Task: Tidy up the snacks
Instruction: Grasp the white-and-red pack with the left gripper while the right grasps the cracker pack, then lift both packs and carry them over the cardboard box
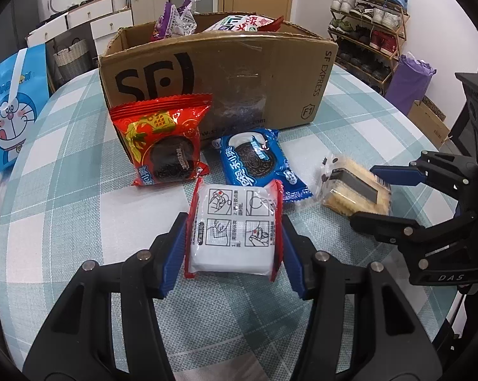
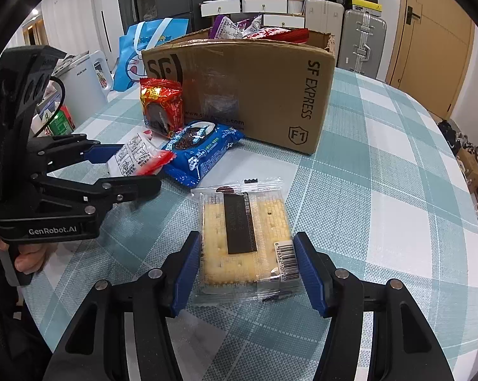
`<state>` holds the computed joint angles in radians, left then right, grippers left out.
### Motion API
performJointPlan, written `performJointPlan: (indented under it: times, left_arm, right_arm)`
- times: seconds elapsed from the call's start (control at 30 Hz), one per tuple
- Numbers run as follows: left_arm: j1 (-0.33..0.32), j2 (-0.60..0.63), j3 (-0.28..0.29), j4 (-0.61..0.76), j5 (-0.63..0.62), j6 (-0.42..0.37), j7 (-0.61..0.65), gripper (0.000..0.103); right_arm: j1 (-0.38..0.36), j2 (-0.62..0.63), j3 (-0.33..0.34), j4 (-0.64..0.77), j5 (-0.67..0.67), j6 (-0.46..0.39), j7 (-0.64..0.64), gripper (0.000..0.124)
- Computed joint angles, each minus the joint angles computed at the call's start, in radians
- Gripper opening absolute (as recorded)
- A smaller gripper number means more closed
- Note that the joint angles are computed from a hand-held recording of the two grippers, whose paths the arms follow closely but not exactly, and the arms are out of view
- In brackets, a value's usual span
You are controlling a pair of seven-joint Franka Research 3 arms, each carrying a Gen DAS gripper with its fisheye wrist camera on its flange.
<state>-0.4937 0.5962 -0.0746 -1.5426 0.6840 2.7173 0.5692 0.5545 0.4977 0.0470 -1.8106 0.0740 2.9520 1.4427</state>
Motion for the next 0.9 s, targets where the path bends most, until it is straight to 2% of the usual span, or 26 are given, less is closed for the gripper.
performJointPlan:
  times: [0.57, 0.9]
  left_arm:
    - [0.0, -0.007, 0.007, -0.013, 0.009, 0.014, -0.023, 0.052]
    - [-0.013, -0.026, 0.023, -0.032, 0.05, 0.024, -0.067, 0.052]
  right_arm:
    - [0.012, 0.002, -0.013, 0.001, -0.015, 0.001, 0.008, 0.06]
    - [-0.028, -0.019, 0.024, -0.023, 0.029, 0.047, -0.019, 0.06]
